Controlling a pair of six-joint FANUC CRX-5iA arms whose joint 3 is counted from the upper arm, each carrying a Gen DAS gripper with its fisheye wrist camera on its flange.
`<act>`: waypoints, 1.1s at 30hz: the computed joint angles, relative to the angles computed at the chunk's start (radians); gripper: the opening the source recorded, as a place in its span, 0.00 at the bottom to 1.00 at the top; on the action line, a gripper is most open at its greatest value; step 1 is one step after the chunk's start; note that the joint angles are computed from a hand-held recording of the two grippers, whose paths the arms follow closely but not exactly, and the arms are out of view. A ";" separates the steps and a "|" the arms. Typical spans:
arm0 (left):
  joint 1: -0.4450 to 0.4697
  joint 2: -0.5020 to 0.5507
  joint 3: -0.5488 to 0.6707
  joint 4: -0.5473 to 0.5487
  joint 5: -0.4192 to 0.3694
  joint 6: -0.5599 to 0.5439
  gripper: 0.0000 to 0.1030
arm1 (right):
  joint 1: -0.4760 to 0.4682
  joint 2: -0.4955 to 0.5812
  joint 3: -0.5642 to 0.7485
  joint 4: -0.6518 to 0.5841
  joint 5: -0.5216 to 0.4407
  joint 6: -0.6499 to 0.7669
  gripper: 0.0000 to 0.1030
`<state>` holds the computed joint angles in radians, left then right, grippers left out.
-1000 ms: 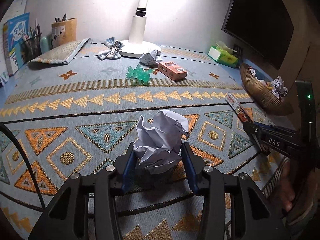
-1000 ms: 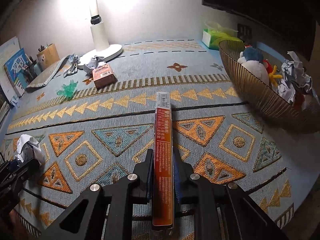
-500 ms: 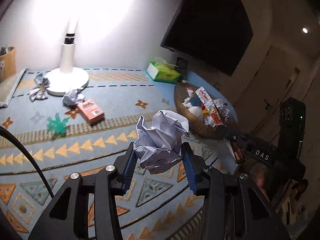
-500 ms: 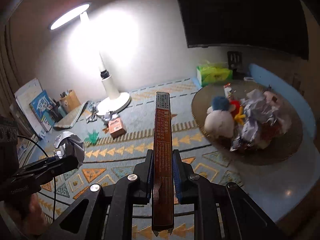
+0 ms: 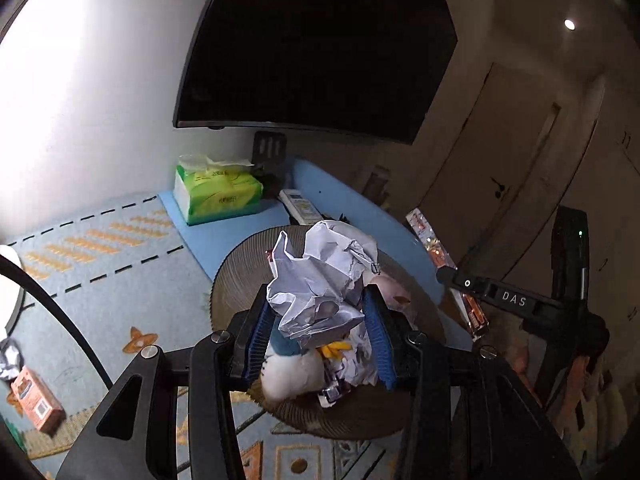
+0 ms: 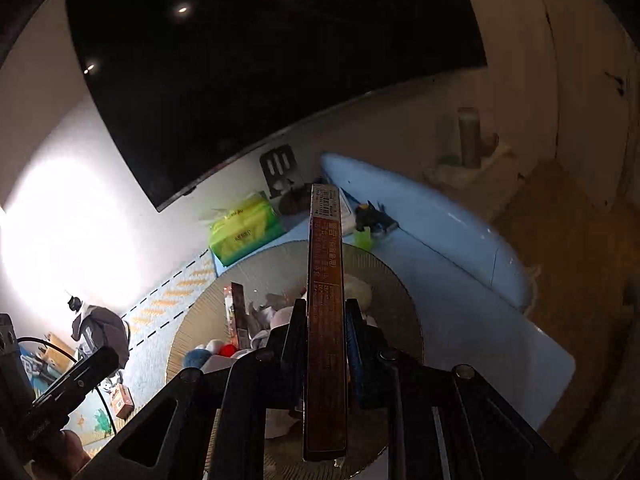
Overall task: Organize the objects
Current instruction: 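Carry the paper ball and orange box to the glass bowl and open both tools, then move both open tools back over the rug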
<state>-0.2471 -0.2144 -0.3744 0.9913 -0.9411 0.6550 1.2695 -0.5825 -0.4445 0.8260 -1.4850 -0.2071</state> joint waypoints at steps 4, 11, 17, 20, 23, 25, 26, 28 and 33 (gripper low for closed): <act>-0.054 0.046 0.037 -0.078 0.078 0.077 0.72 | -0.061 -0.015 0.002 -0.137 0.075 0.033 0.32; 0.022 0.046 -0.003 -0.100 -0.041 0.095 0.74 | 0.061 -0.085 -0.063 -0.066 -0.015 -0.089 0.44; 0.181 -0.080 -0.114 -0.115 -0.121 0.027 0.74 | 0.251 -0.116 -0.115 0.068 -0.137 -0.196 0.63; 0.273 -0.148 -0.156 -0.113 -0.160 -0.013 0.74 | 0.301 -0.092 -0.102 0.098 -0.124 -0.171 0.63; 0.391 -0.218 -0.188 -0.106 -0.211 -0.061 0.74 | 0.326 -0.030 -0.062 0.115 -0.091 -0.086 0.63; 0.489 -0.264 -0.205 -0.094 -0.255 -0.093 0.74 | 0.333 0.022 -0.034 0.131 -0.070 -0.012 0.66; 0.542 -0.284 -0.212 -0.085 -0.279 -0.112 0.74 | 0.333 0.049 -0.019 0.134 -0.053 0.024 0.66; 0.660 -0.316 -0.221 -0.064 -0.333 -0.156 0.74 | 0.323 0.105 0.017 0.121 -0.005 0.092 0.72; 0.933 -0.367 -0.234 -0.020 -0.404 -0.245 0.78 | 0.270 0.228 0.058 0.067 0.189 0.137 0.92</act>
